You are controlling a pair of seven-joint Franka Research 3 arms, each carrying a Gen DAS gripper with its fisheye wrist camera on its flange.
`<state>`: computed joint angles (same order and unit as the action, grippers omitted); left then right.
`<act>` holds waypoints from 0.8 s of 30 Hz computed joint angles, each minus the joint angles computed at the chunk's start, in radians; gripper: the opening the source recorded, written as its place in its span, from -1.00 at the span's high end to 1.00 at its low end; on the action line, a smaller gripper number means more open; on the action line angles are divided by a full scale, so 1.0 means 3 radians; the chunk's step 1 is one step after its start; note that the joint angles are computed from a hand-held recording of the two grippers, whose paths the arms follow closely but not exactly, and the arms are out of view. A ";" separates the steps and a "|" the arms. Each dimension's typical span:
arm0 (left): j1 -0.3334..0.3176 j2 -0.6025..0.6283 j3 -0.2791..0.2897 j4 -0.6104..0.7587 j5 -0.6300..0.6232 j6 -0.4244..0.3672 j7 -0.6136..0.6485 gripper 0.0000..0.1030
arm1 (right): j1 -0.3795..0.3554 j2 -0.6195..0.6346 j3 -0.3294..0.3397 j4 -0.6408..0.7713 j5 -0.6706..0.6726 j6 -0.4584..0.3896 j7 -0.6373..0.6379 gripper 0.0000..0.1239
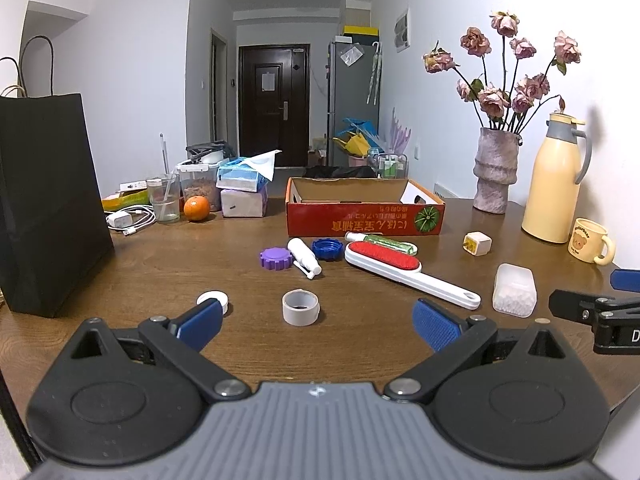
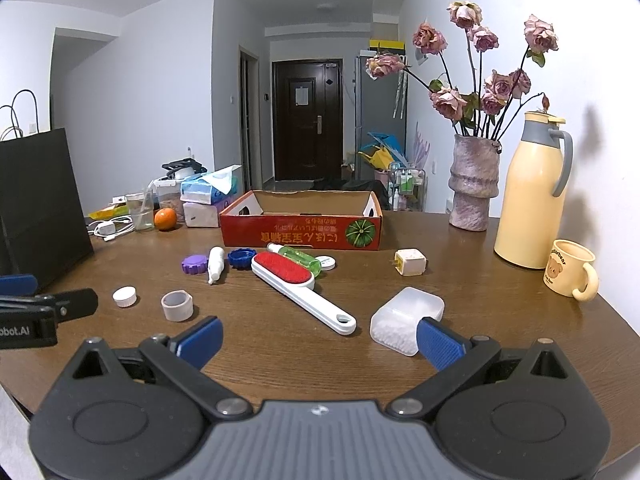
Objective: Organize rigid objects
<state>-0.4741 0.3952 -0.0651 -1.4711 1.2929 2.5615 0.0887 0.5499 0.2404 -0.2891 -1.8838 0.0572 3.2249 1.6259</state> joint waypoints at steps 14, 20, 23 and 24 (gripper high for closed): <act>0.0003 -0.0015 -0.0004 -0.0009 0.0050 -0.0007 -0.0042 -1.00 | 0.0058 -0.0003 -0.0049 -0.0013 0.0051 0.0023 -0.0045 -0.66; 0.0004 -0.0014 -0.0005 -0.0002 0.0049 -0.0007 -0.0041 -1.00 | 0.0066 -0.0002 -0.0058 -0.0010 0.0054 0.0021 -0.0046 -0.66; 0.0004 -0.0015 -0.0004 -0.0003 0.0047 -0.0005 -0.0041 -1.00 | 0.0066 -0.0004 -0.0057 -0.0012 0.0054 0.0021 -0.0047 -0.66; 0.0002 -0.0014 -0.0004 -0.0003 0.0050 -0.0007 -0.0043 -1.00 | 0.0066 -0.0004 -0.0057 -0.0012 0.0054 0.0021 -0.0047 -0.66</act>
<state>-0.4734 0.3910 -0.0662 -1.4721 1.3080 2.5595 0.0758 0.5696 0.2392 -0.3060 -1.8873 0.0734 3.2313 1.6119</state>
